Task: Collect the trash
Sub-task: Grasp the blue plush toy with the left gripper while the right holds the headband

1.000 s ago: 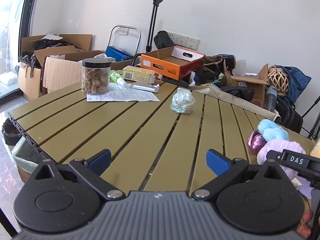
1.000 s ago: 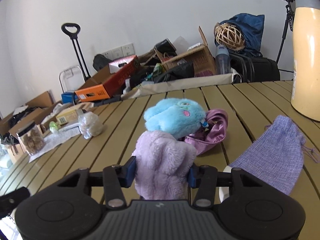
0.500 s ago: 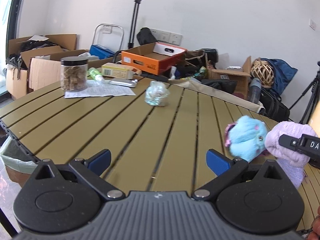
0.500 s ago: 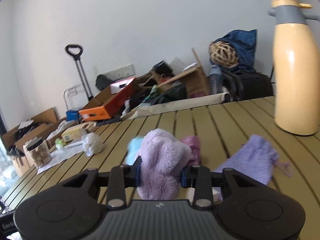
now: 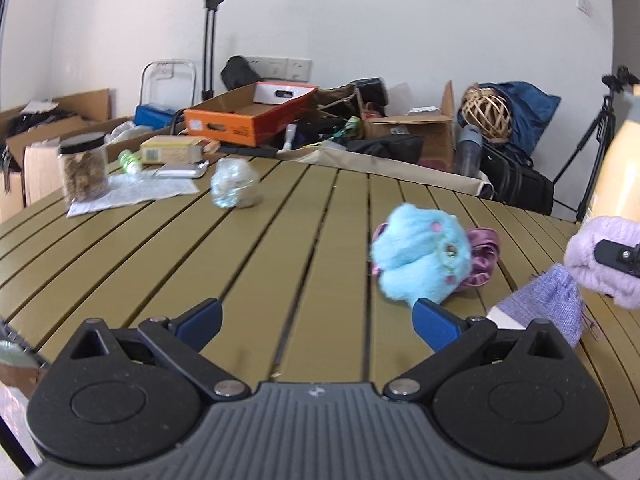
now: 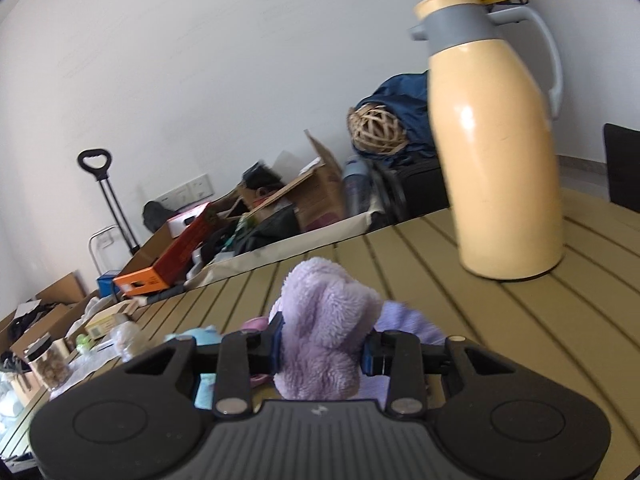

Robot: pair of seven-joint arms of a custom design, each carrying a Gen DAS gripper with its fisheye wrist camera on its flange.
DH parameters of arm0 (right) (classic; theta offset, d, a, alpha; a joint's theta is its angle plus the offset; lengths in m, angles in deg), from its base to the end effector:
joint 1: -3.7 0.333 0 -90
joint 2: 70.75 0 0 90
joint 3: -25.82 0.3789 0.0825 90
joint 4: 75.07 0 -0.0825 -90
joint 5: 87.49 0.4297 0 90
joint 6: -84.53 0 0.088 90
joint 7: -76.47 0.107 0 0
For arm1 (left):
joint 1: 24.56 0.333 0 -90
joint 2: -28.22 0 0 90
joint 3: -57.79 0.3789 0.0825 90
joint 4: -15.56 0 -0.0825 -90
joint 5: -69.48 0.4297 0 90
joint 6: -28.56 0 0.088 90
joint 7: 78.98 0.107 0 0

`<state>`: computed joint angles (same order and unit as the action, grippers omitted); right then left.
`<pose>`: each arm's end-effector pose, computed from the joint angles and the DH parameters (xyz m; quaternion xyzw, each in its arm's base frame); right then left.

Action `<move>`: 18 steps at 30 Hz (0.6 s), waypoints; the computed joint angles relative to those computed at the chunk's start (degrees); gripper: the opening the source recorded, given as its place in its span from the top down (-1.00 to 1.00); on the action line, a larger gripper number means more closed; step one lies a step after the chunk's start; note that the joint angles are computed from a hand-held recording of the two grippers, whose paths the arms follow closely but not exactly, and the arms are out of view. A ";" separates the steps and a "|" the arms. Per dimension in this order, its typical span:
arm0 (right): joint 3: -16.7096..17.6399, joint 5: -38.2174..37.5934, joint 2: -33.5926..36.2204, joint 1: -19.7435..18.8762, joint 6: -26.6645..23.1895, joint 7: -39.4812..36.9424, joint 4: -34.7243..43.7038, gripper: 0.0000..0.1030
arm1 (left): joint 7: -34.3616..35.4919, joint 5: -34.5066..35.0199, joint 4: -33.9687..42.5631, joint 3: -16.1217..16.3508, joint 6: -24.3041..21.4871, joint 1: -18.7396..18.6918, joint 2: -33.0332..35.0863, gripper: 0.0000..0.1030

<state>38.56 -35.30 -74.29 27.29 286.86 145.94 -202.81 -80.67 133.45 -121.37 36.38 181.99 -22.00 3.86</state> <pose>0.5043 0.2549 0.5685 -0.5504 0.5995 -0.2459 0.5265 0.4437 -0.2027 0.5646 -0.7087 0.4862 -0.3258 0.3939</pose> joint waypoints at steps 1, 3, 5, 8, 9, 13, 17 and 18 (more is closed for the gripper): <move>-0.56 -1.27 -0.30 -0.07 0.21 1.36 -0.66 0.35 | -0.22 0.66 0.99 -0.63 -0.46 0.23 0.93 -1.00; -1.40 -3.53 -0.82 -0.58 0.46 4.01 -1.82 0.35 | -0.71 2.35 3.26 -1.47 -1.57 0.15 3.25 -1.00; -2.04 -5.42 -1.15 -1.32 0.41 6.66 -2.61 0.35 | -0.56 4.17 5.65 -1.79 -3.52 -0.81 5.77 -1.00; -3.21 -9.65 -1.75 -2.45 -0.07 12.10 -3.93 0.35 | 0.57 7.92 9.53 -2.42 -7.84 -2.50 9.87 -1.00; -3.45 -11.06 -1.90 -2.86 0.01 13.84 -4.39 0.35 | 0.93 9.25 10.89 -2.68 -9.70 -3.11 11.30 -1.00; -3.86 -15.30 -2.21 -4.51 0.14 18.98 -5.59 0.35 | 4.57 10.55 15.23 -1.46 -12.83 -6.06 16.15 -1.00; -3.78 -17.60 -2.06 -5.90 0.15 21.81 -6.22 0.35 | 9.34 10.80 18.59 0.47 -15.48 -9.15 20.05 -1.00; -3.77 -17.84 -2.01 -6.21 0.06 22.24 -6.30 0.35 | 10.42 10.81 19.19 1.03 -16.02 -9.89 20.82 -1.00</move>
<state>34.80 -53.14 -76.29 21.08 286.92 168.18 -209.11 -70.25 144.26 -102.17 37.41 165.98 -31.89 24.68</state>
